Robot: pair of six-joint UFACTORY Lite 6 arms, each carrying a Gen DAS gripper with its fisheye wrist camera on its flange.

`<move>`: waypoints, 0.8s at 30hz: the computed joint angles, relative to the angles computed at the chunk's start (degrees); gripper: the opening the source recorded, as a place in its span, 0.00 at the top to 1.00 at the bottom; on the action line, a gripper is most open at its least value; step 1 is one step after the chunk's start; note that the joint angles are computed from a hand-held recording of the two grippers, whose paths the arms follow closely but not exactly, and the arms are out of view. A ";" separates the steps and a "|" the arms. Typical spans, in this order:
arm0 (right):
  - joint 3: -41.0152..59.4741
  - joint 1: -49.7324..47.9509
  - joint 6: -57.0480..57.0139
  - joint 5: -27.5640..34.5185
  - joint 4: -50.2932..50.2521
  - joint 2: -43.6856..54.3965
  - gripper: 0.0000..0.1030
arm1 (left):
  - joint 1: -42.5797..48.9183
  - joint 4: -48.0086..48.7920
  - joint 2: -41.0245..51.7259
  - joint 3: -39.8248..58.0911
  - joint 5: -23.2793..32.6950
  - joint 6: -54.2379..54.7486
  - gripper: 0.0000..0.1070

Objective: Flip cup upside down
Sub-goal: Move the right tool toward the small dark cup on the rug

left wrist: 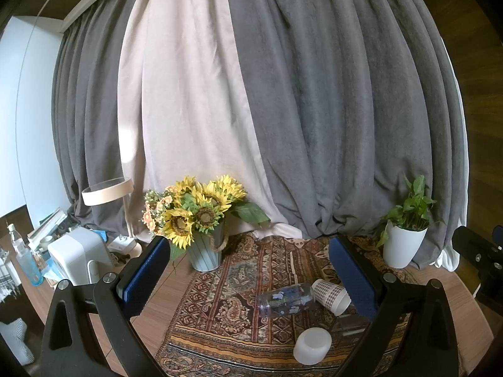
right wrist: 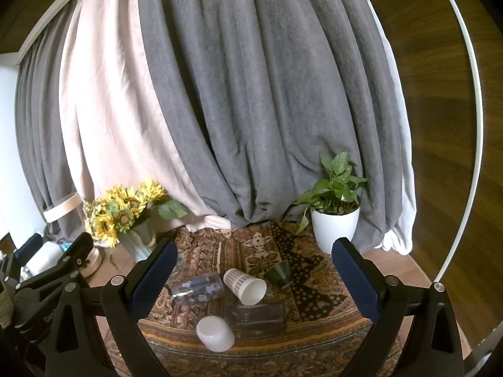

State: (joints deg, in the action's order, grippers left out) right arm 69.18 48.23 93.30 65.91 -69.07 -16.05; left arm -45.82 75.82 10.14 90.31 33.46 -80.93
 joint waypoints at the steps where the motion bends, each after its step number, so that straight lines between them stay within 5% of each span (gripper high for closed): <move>1: -0.10 0.00 0.09 -0.03 -0.04 -0.05 0.04 | -0.07 0.09 0.04 0.00 0.09 -0.10 0.04; 24: -1.17 -1.63 -0.50 -1.45 0.33 -0.82 0.04 | -0.69 -0.76 2.63 2.84 0.49 0.75 0.04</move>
State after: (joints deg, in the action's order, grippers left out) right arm 68.02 46.60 92.80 64.46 -68.74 -16.88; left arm -46.50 75.06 12.77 93.14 33.96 -80.18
